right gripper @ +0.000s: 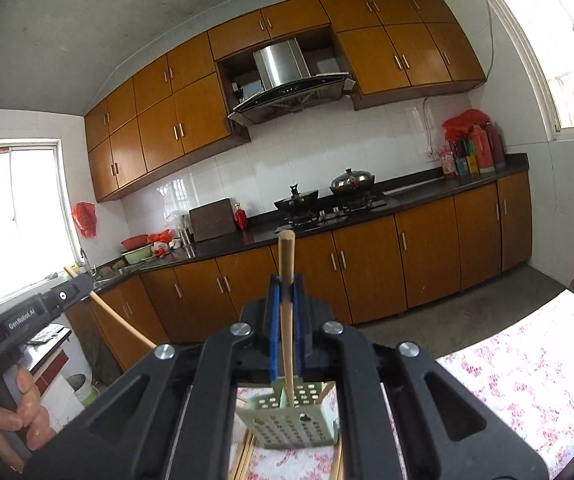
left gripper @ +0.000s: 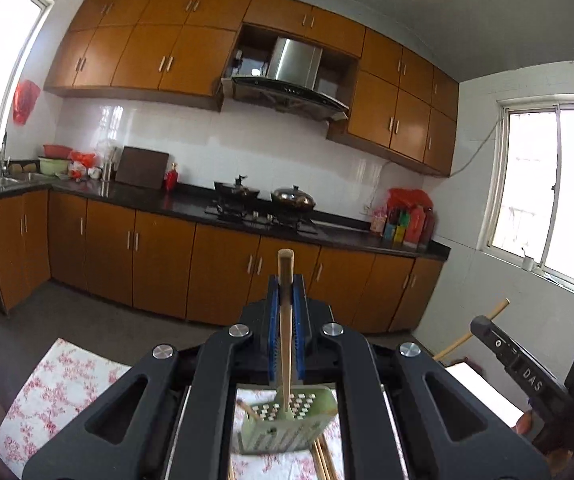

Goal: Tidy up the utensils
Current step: 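Lift the chopstick with the right gripper over the holder while the left gripper carries its chopstick there, then open the right gripper over the holder while the left gripper releases its chopstick into it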

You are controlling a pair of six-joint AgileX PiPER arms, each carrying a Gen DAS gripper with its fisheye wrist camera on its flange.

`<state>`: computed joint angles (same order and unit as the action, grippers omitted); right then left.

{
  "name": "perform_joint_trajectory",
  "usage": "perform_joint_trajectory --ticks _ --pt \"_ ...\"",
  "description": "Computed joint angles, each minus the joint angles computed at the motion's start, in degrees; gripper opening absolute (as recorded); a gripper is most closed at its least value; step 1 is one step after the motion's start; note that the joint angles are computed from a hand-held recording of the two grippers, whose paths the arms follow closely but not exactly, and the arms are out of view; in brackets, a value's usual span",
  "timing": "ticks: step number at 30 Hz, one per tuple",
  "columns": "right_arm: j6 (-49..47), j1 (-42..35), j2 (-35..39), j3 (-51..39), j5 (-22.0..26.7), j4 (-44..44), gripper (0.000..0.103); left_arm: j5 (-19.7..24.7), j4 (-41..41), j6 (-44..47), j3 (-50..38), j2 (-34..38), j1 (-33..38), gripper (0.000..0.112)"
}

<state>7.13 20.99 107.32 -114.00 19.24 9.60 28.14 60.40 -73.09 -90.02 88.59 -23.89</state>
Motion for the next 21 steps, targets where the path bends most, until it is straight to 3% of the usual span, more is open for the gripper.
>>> perform_joint_trajectory --ticks 7,11,18,21 --pt "5.40 1.29 9.62 -11.32 4.00 -6.43 0.007 -0.67 8.27 -9.45 0.31 5.45 0.88 0.007" --pt "6.54 1.53 14.26 -17.32 7.74 -7.58 0.007 -3.09 4.68 -7.78 1.30 6.76 2.53 0.007" --pt "6.94 1.56 16.51 -19.66 10.21 -8.29 0.011 -3.41 -5.56 1.12 1.25 6.97 3.92 0.007" --pt "8.27 1.51 14.15 -15.36 7.90 -9.75 0.013 -3.17 -7.22 2.53 1.23 6.42 4.07 0.008"
